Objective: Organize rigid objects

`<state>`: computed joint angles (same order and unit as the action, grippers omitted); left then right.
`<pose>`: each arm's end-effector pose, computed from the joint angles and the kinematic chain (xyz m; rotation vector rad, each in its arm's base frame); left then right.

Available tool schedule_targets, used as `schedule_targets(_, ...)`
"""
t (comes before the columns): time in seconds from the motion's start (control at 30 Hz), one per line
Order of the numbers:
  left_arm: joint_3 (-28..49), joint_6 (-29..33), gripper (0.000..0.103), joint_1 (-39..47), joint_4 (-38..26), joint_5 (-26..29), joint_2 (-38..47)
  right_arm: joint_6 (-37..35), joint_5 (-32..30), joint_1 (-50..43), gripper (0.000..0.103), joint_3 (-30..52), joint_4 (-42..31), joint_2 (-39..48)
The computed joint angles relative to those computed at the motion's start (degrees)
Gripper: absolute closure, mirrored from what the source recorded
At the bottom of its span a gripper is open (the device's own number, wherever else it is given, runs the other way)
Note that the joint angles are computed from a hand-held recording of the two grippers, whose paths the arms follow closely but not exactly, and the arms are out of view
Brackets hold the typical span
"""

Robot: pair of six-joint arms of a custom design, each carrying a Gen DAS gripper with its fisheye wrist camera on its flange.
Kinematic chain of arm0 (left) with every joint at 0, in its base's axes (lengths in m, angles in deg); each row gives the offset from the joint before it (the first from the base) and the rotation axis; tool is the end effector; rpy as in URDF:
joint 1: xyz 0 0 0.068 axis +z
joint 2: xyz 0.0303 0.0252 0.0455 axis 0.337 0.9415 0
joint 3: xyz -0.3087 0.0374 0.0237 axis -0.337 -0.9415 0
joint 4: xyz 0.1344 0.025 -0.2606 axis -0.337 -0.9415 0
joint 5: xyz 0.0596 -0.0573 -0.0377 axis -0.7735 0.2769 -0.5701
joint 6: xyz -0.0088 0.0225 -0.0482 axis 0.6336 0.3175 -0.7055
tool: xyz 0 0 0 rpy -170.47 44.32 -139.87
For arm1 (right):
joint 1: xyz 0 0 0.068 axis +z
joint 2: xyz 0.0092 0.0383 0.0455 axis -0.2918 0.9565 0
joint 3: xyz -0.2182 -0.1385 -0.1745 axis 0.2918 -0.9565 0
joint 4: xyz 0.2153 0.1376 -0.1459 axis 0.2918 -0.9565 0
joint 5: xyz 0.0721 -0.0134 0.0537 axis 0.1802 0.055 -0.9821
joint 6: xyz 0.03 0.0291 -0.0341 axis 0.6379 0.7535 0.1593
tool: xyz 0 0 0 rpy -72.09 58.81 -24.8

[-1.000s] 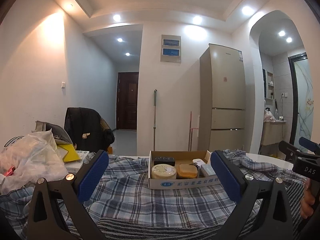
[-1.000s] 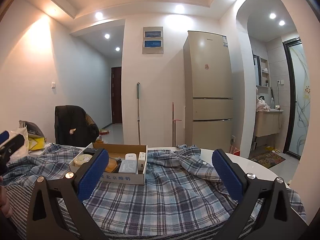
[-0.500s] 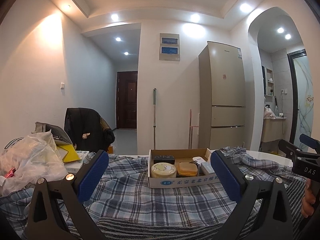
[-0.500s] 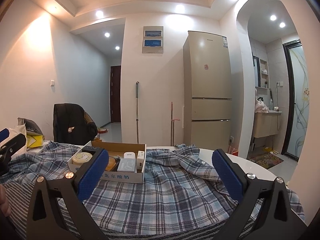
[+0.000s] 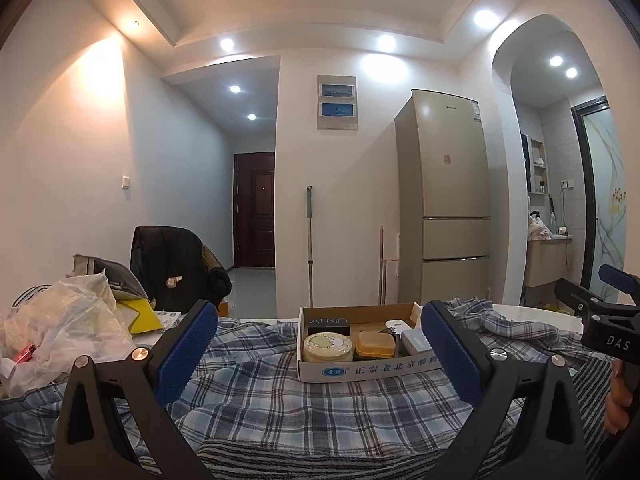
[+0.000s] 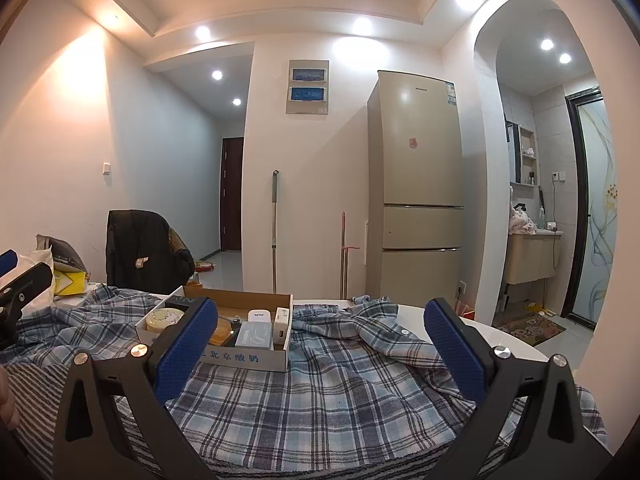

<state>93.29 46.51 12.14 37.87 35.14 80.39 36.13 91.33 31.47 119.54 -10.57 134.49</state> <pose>0.2725 -0.0388 0.1802 0.1723 1.6421 -0.1566 0.2613 0.2488 0.1857 0.1605 1.6964 -0.1564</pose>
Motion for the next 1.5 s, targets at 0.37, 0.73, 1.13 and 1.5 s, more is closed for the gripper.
schedule_targets(0.37,-0.34,0.24,0.0,-0.19,1.52,-0.18,0.37,-2.54,1.02,0.59,0.0,-0.6,3.37,0.34)
schedule_targets(0.73,-0.42,0.3,0.0,-0.59,2.07,-0.62,0.7,-3.53,1.17,0.87,0.0,-0.38,3.93,0.83)
schedule_targets(1.13,-0.62,0.3,0.0,-0.9,2.62,-1.01,0.79,-4.25,1.36,0.98,0.0,-0.27,4.61,1.27)
schedule_targets(1.5,-0.11,-0.6,0.0,-1.03,0.46,-1.02,-0.14,-5.41,1.88,1.17,0.0,-0.81,5.82,1.28)
